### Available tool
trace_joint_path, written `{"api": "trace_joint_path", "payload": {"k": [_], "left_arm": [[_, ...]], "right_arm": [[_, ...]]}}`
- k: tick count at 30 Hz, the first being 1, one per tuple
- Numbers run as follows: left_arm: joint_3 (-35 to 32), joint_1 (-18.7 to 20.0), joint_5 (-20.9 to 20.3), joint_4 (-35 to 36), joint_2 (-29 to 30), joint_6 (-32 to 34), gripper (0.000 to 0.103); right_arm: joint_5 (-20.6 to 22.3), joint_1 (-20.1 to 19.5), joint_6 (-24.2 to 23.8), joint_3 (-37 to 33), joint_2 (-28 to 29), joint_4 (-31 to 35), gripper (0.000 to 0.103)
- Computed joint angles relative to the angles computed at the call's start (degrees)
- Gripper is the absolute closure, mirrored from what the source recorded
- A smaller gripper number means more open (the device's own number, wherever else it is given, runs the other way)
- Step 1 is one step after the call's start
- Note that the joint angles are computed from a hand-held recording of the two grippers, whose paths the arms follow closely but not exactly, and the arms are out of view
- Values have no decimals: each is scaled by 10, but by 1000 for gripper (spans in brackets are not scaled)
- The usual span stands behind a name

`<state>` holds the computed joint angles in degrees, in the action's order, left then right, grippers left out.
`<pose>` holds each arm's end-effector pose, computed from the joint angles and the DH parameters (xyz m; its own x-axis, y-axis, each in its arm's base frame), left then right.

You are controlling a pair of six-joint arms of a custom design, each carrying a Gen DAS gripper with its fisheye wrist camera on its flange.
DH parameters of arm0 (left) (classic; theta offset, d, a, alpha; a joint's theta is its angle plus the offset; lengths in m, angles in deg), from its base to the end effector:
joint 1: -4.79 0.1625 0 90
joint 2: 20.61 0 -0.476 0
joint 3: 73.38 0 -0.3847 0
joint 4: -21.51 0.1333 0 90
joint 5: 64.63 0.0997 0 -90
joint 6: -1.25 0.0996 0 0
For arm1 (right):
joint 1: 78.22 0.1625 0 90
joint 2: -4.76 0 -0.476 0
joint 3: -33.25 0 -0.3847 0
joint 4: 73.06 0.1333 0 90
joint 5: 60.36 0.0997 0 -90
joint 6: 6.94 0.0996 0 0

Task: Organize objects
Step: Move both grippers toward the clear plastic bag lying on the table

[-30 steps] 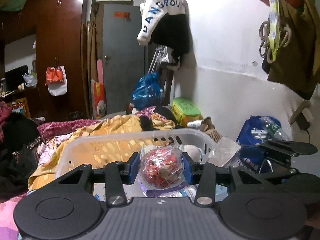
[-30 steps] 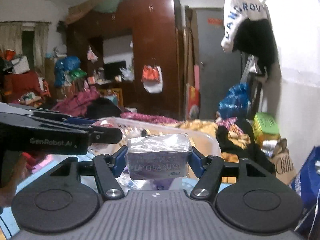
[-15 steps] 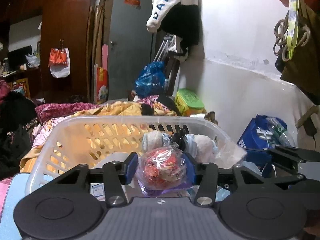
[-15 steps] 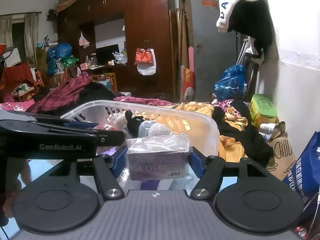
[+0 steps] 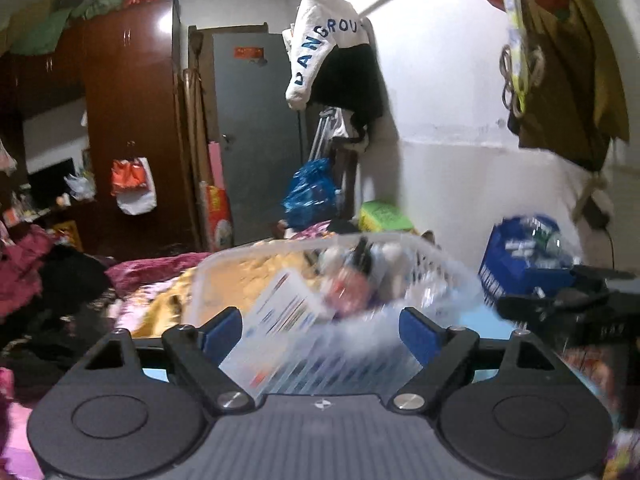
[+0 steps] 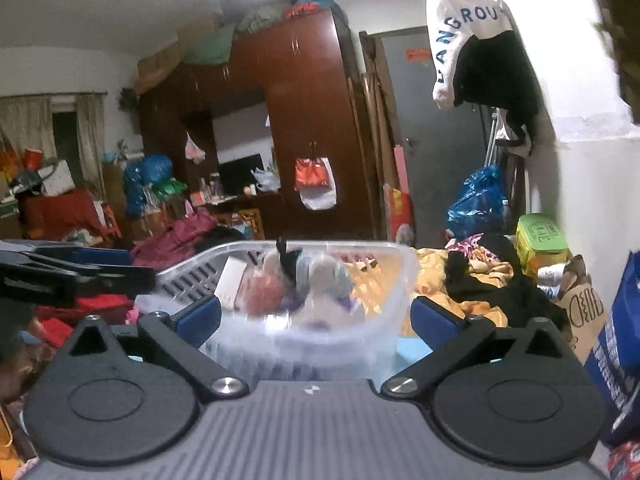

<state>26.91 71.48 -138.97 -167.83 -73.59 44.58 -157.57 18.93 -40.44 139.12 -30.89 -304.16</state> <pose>-0.1237 -0.6919 0.2794 -0.5374 0.5227 -0.6618 0.8417 0.2837 -0.4595 0.1999 -0.6230 0.1398 -0.8107 -0.1842 0.5558 -0.5855 0.2678 -0.7652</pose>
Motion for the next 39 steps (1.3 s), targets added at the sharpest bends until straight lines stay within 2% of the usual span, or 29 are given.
{"api": "trace_joint_path", "payload": {"k": [3,7,10,13,15,18,24,28,30,36,39], "left_arm": [[29,-1,24,-5,-35,16,15],[46,9,35,-13,-55,10,11],[47,37,22,-12,-43,-6,11],[35,69,-10,13,-21,-41,11],[18,81,-14,37,-2,-55,11],[2,91,-13,43,17,-66,11],[-30,101,-16,75,40,-105,11],[-29,101,-17,72,43,-104,11],[-31,101,-24,86,44,-104,11],[-16,81,26,68,52,-43,11],[-14,78,33,69,52,-33,11]], "right_arm": [[-3,-11,32,22,-9,9,0],[-38,-9,37,7,-1,26,0],[-54,-8,42,-8,8,60,0],[-53,-15,53,-16,10,115,0],[-58,-17,59,-23,13,144,0],[-67,-18,65,-30,14,175,0],[-70,-24,81,-42,18,195,0],[-71,-26,73,-56,21,225,5],[-75,-23,53,-62,27,228,8],[-102,-8,-16,-68,38,231,18],[-118,-2,-39,-68,43,224,28]]}}
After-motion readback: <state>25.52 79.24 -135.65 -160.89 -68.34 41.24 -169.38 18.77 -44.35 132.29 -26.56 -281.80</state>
